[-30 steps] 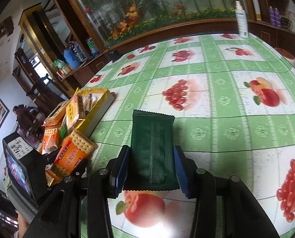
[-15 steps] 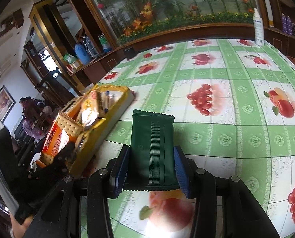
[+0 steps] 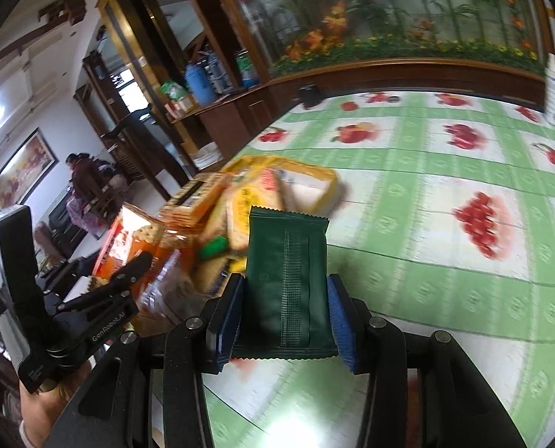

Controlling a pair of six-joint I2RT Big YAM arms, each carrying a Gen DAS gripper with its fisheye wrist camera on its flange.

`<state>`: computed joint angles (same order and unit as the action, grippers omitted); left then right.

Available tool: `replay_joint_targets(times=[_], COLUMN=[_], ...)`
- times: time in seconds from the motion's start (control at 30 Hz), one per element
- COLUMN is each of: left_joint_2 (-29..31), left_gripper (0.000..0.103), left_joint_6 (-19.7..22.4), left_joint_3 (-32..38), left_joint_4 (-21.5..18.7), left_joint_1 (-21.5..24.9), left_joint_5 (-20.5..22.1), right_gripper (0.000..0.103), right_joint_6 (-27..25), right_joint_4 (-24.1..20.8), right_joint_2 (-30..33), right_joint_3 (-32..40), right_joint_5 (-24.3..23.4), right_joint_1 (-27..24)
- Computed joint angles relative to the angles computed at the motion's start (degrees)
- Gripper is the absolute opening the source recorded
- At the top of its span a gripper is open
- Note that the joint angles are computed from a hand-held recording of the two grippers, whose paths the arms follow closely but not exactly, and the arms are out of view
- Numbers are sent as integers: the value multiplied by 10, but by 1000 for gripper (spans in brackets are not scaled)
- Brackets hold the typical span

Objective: Organize snacks
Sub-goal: 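Lift the orange pack over the tray with the left tool, then hold orange pack over tray with left tool while right brings green pack beside it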

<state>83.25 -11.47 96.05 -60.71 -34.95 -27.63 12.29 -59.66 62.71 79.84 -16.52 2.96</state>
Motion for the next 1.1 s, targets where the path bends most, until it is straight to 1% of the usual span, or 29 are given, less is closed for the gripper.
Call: replay_joint_targets(times=[0.1,0.17,0.27,0.5,0.77,1.1], left_joint_2=[2,3,7,17,17,21], left_gripper=[55,55,55,55,55,55], left_joint_6=[-17,-20,-30,-23,-19,-17], left_joint_3=[-1,-2,1,14,12,17], left_joint_4=[-3,-3,-2,0,4,3], left_joint_1=[24,33,49,54,57,58], left_joint_5=[41,48,91,107,119,124], right_gripper=[45,45,45,45,45,45], right_joint_6=[0,-1,-2,-8,-11,-10], right_joint_4=[9,15,17,23,24,25], right_joint_2=[27,44,71,116,126,140], right_joint_3=[24,41,67,100,103,104], right_joint_5=[5,10,16,53,74,75], right_joint_1=[24,40,60,102,109,105])
